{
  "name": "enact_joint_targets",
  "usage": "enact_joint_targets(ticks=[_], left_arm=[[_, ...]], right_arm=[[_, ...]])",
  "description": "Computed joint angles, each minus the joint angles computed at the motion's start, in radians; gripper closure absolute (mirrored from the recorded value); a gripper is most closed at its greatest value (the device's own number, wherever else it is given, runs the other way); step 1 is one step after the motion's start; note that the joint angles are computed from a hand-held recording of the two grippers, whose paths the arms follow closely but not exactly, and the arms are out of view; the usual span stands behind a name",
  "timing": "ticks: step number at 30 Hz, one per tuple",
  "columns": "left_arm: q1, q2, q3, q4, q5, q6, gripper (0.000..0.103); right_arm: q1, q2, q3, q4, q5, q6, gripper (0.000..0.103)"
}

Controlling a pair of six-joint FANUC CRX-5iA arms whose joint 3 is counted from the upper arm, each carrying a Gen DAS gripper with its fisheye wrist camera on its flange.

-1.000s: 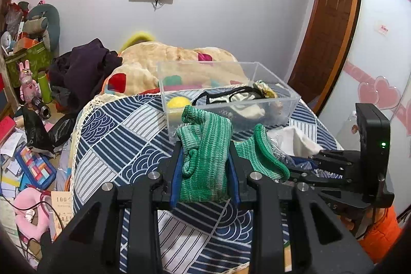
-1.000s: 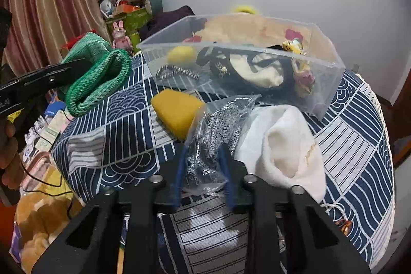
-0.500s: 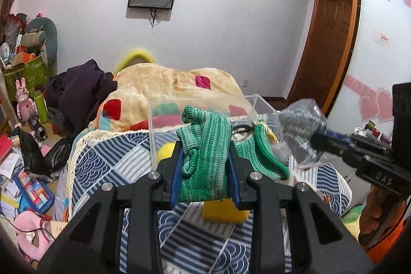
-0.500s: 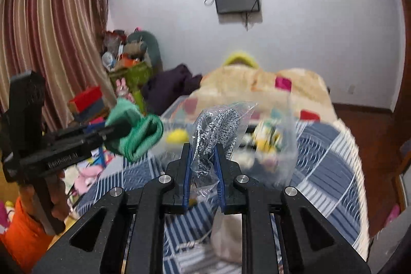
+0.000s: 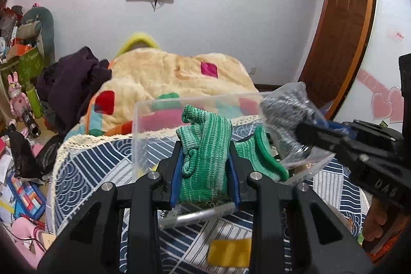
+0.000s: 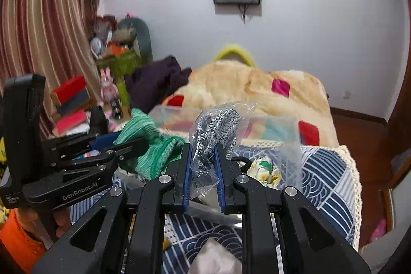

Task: Organize soft objects
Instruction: 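Lower green gloves into box with left tool while right tool drops scrubber bag in, then grasp yellow sponge with left tool while right tool grasps white sock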

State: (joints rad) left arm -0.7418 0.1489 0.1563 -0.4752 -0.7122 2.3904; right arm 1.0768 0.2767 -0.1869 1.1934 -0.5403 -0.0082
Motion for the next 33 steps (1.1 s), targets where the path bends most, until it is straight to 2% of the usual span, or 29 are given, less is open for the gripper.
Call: enact_joint_targets(ticks=[4,8,11,14,18,20,23,26,29,32,33], left_arm=[[0.019,0.039,0.019,0.048,0.0,-0.046,0.072],[0.033,0.066,0.027,0.1,-0.005,-0.099,0.072],[0.017,0.07,0.041,0.071,-0.03,-0.084,0.064],[-0.005,0.054,0.039,0.025,-0.038,-0.05,0.047],[-0.025,0.017,0.025,-0.011,-0.032,-0.028,0.042],[-0.035,-0.004,0.019,-0.031,-0.032,-0.013,0.038],[-0.061,-0.042,0.007,-0.075,-0.034,0.02,0.034],[-0.098,-0.077,-0.003,-0.134,-0.047,0.063,0.023],[-0.126,-0.105,-0.012,-0.168,-0.062,0.077,0.021],[-0.154,-0.12,-0.02,-0.201,-0.083,0.104,0.007],[-0.165,-0.124,-0.024,-0.218,-0.088,0.123,0.005]], right_arm=[[0.012,0.044,0.071,-0.164,-0.051,0.164,0.088],[0.018,0.056,0.104,-0.273,-0.081,0.269,0.086],[0.026,0.055,0.111,-0.306,-0.105,0.306,0.086],[0.031,0.041,0.098,-0.299,-0.11,0.31,0.085],[0.035,-0.001,0.044,-0.208,-0.095,0.238,0.076],[0.035,-0.04,-0.005,-0.121,-0.082,0.16,0.061],[0.036,-0.087,-0.063,-0.004,-0.081,0.056,0.049],[0.039,-0.136,-0.117,0.088,-0.083,-0.042,0.035],[0.042,-0.171,-0.162,0.166,-0.093,-0.13,0.024],[0.058,-0.196,-0.201,0.213,-0.124,-0.185,0.02],[0.063,-0.201,-0.21,0.218,-0.132,-0.194,0.02]])
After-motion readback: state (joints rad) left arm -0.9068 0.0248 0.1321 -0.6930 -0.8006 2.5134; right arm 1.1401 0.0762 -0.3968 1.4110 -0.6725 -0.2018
